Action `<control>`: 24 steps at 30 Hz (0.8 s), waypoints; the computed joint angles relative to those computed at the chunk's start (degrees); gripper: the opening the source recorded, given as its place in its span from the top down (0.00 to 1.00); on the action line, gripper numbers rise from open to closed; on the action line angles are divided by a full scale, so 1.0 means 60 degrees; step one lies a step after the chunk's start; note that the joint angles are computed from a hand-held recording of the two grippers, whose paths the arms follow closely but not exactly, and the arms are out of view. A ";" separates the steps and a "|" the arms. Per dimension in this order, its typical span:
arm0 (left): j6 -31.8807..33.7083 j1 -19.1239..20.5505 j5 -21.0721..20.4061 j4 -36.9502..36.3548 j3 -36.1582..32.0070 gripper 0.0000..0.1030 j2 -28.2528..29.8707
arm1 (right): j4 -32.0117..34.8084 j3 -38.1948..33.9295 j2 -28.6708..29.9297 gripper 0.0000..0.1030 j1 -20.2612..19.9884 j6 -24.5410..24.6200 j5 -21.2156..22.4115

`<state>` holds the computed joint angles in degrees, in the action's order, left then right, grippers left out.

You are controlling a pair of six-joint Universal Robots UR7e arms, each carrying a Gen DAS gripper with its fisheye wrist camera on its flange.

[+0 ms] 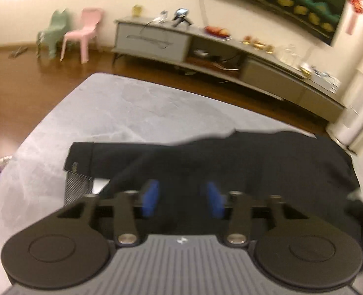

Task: Fold clothes

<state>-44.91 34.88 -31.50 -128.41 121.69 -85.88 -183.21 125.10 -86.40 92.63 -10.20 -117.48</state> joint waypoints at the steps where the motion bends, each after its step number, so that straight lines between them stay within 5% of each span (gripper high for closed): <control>1: -0.0184 -0.0266 0.0077 0.0435 0.0214 0.45 -0.0221 | 0.0017 0.0423 -0.0240 0.30 -0.0103 -0.0184 0.0157; 4: -0.0161 -0.1066 -0.0369 0.1188 0.0840 0.31 -0.0610 | 0.0657 0.1278 -0.0912 0.27 -0.0418 -0.0607 -0.0027; 6: -0.0036 -0.1630 -0.0796 0.1465 0.1376 0.07 -0.0773 | 0.0972 0.1355 -0.0863 0.27 -0.0465 -0.0743 0.0030; 8: 0.0145 -0.1964 -0.0822 0.1623 0.1722 0.06 -0.0498 | 0.0887 0.1365 -0.0565 0.31 -0.0255 -0.1025 -0.0071; 10: 0.0374 -0.2123 -0.0603 0.1718 0.1949 0.06 0.0012 | 0.0784 0.1235 -0.0186 0.66 -0.0045 -0.1272 -0.0275; 11: 0.0481 -0.2204 -0.0495 0.1764 0.2045 0.08 0.0292 | 0.0735 0.1090 0.0038 0.72 0.0050 -0.1372 -0.0433; 13: 0.0498 -0.2131 -0.0009 0.2072 0.2072 0.55 0.0841 | 0.0322 0.1004 0.0466 0.98 0.0196 -0.1802 -0.0765; 14: 0.0363 -0.1969 0.0086 0.2355 0.1931 0.91 0.0988 | 0.0177 0.1018 0.0398 0.99 0.0309 -0.1968 -0.0902; 16: 0.0501 -0.1684 0.0106 0.1721 0.1772 0.93 0.0594 | -0.0320 0.1053 0.0131 1.00 0.0524 -0.2252 -0.0914; 21: 0.0982 -0.1937 0.1418 0.0361 0.0913 0.93 -0.1005 | -0.1824 0.1006 -0.1238 1.00 0.1246 -0.2638 -0.0352; 24: 0.2000 -0.0991 0.1905 -0.0972 -0.0367 0.93 -0.0151 | -0.3009 0.0302 -0.1154 1.00 0.1758 -0.3522 -0.1308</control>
